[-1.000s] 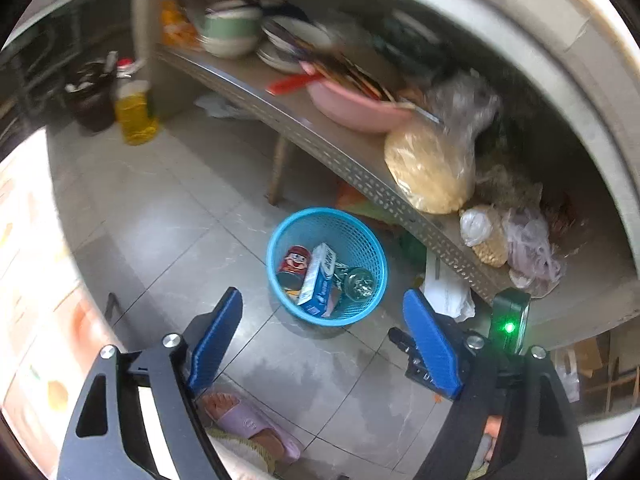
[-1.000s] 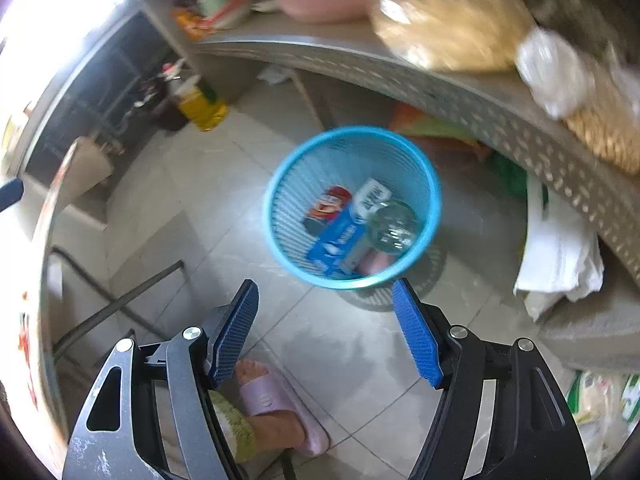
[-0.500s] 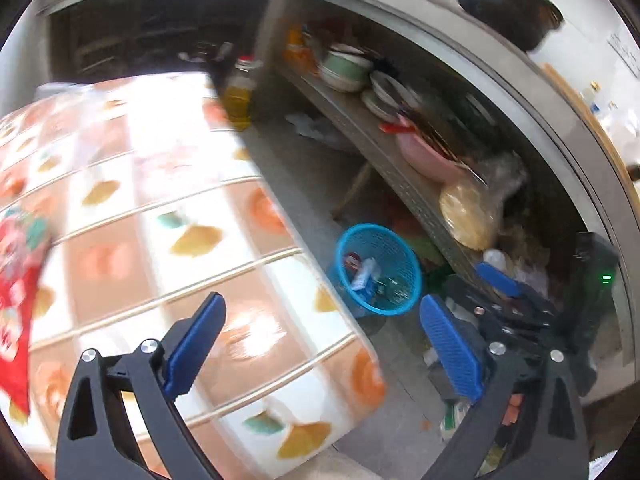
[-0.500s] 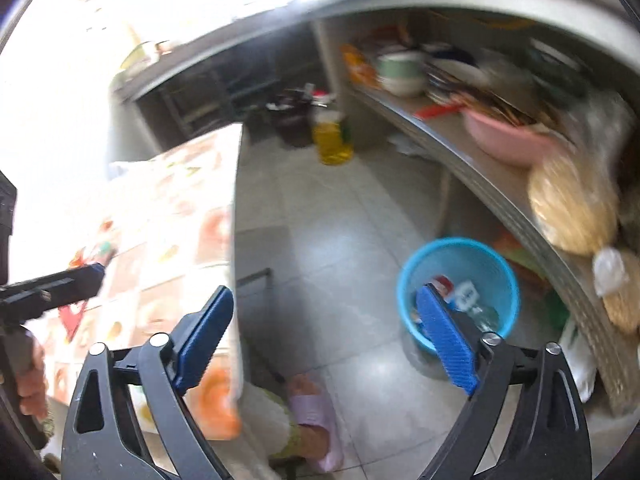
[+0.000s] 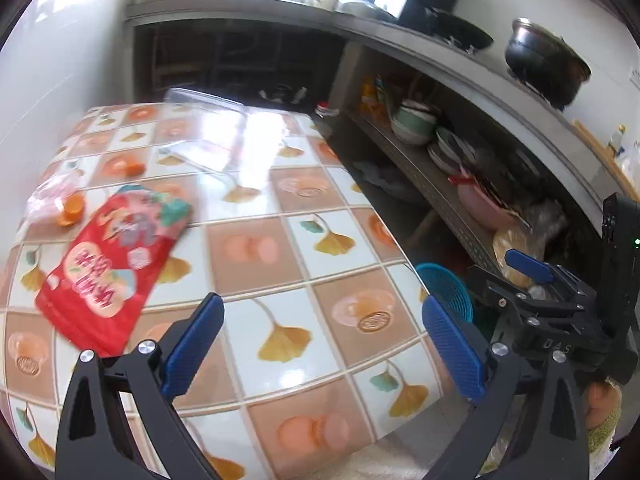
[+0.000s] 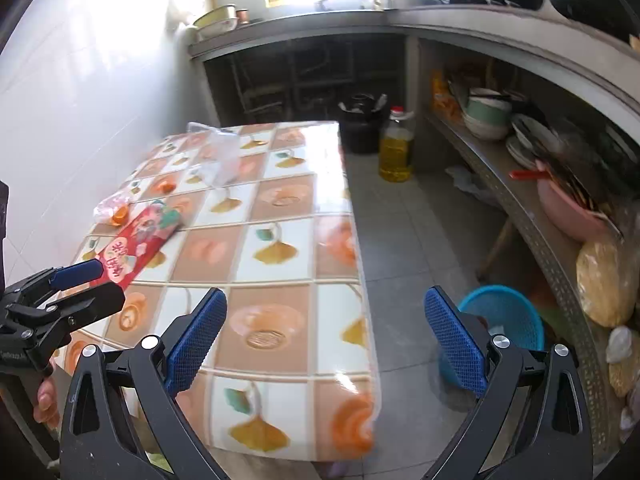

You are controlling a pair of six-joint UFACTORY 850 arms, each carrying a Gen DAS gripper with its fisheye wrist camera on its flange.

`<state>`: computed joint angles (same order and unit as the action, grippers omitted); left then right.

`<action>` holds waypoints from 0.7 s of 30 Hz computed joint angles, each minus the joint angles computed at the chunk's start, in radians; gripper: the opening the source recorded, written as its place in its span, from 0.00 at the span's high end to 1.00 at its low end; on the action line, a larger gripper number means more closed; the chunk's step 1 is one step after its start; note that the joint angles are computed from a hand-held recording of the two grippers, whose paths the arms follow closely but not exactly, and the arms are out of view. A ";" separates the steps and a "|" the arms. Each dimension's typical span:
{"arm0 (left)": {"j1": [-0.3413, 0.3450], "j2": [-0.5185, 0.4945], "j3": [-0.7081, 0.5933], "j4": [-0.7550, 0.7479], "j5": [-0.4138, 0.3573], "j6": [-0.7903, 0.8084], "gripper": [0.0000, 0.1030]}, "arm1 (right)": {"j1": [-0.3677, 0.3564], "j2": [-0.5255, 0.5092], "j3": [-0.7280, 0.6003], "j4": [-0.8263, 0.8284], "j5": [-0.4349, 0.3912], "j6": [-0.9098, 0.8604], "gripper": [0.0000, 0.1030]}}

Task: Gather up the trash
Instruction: 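Move both tools back over the table toward the red snack bag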

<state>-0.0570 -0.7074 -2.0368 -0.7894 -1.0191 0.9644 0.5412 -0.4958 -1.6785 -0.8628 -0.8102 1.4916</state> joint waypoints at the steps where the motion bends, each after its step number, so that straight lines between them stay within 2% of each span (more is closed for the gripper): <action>1: 0.009 0.002 0.002 -0.010 0.005 0.002 0.06 | 0.008 -0.022 -0.037 0.012 -0.025 -0.015 0.08; 8: 0.069 0.017 0.029 -0.117 0.072 0.034 0.06 | 0.036 -0.123 -0.196 0.019 -0.122 -0.076 0.08; 16: 0.110 -0.003 0.007 -0.124 0.066 -0.006 0.05 | 0.067 -0.224 -0.357 -0.005 -0.222 -0.165 0.08; 21: 0.130 -0.005 0.015 -0.135 0.059 0.004 0.06 | 0.077 -0.269 -0.428 0.006 -0.240 -0.217 0.08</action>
<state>0.0729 -0.7126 -2.0221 -0.9248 -0.9596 0.9686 0.6182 -0.7651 -2.1061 -0.8569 -1.0506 1.2748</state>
